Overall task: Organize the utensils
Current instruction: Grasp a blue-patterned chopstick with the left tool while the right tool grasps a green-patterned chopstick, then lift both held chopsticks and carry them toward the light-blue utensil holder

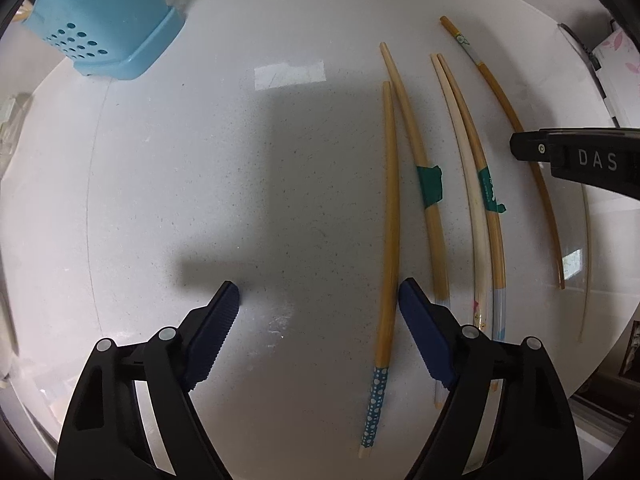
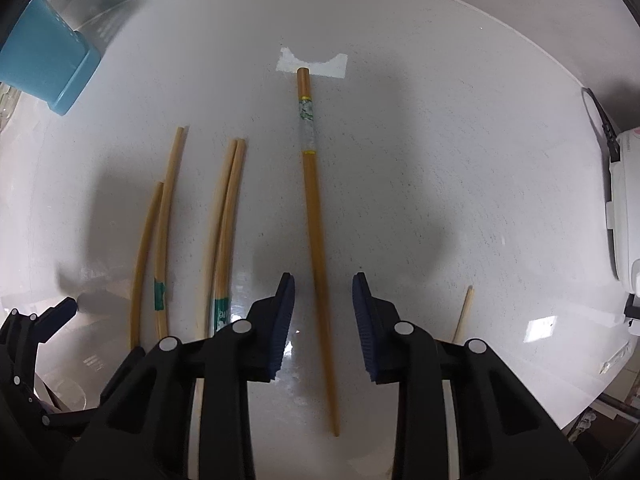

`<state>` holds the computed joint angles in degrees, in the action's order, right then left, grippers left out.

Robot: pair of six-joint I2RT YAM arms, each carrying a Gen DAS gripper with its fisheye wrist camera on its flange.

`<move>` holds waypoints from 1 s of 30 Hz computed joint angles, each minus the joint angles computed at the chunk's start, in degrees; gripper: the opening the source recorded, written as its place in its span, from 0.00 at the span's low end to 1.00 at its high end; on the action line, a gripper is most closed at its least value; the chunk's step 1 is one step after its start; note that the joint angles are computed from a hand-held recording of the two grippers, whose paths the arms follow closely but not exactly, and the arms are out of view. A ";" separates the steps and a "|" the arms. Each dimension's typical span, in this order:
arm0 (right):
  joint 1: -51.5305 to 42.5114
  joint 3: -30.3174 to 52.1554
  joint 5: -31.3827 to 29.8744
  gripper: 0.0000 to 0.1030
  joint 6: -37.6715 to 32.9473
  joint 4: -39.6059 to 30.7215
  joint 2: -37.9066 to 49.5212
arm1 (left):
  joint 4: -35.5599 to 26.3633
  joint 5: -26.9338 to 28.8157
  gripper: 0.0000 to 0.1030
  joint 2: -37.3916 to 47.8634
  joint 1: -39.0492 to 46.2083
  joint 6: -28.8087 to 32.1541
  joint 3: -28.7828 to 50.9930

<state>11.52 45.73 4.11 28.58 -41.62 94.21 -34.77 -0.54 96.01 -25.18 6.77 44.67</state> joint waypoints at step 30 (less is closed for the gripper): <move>4.47 1.30 4.00 0.06 6.42 -8.65 -9.95 | -10.84 7.83 0.06 -7.69 15.47 11.80 4.09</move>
